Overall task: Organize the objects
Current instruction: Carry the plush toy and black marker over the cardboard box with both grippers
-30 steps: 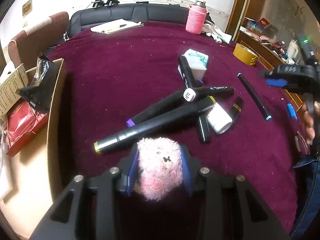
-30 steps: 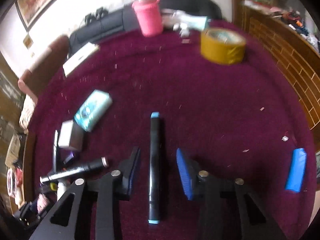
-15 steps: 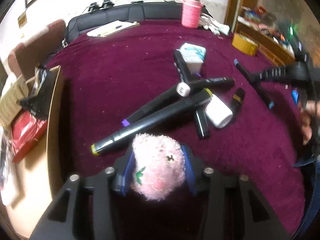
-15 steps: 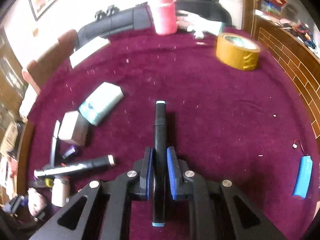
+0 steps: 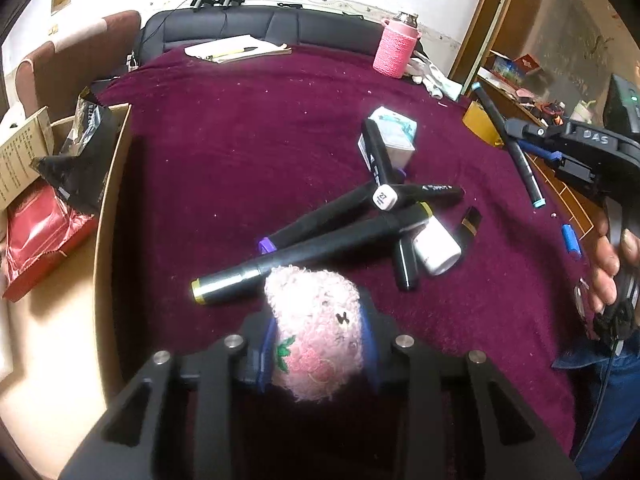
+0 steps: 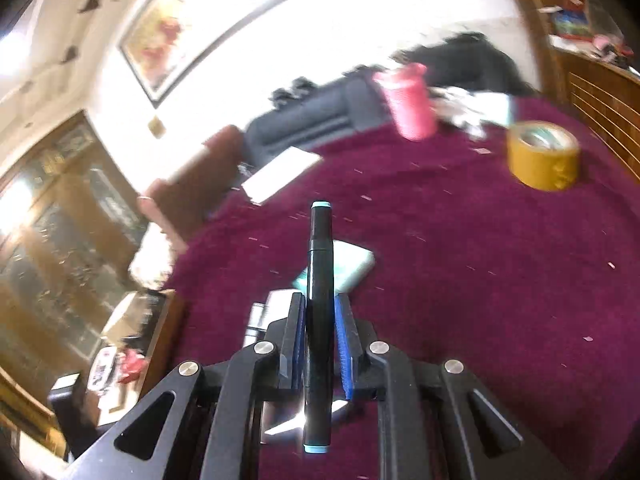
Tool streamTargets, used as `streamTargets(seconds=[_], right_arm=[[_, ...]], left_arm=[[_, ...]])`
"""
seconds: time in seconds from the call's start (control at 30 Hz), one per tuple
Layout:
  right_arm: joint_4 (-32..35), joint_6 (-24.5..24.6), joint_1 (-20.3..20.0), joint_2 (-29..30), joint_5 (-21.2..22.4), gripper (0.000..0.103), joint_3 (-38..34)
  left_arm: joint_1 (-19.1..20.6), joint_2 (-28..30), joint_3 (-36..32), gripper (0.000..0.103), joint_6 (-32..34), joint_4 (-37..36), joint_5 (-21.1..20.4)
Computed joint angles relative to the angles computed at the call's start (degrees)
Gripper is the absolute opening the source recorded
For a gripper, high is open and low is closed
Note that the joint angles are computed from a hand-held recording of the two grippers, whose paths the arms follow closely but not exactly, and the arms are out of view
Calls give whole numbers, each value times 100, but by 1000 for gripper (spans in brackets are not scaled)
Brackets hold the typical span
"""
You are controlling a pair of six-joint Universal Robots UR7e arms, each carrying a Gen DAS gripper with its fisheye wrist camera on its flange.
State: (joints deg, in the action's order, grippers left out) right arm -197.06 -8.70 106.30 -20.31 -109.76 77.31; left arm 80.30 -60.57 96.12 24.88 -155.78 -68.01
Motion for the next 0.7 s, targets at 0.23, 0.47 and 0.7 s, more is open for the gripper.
streamTargets(seconds=[0.23,0.47,0.7], right_arm=[[402,149,-25,130,520,16,-164],[923,422,185,409,855,17,-534],[1909,728,524,903,1070,17,-1255]], left_arm=[[-6,-97,156,34,215,-271,-268],[90,-389,192,34,274,-123,-1033],[256,-861,153,34,67,-61,-1405]])
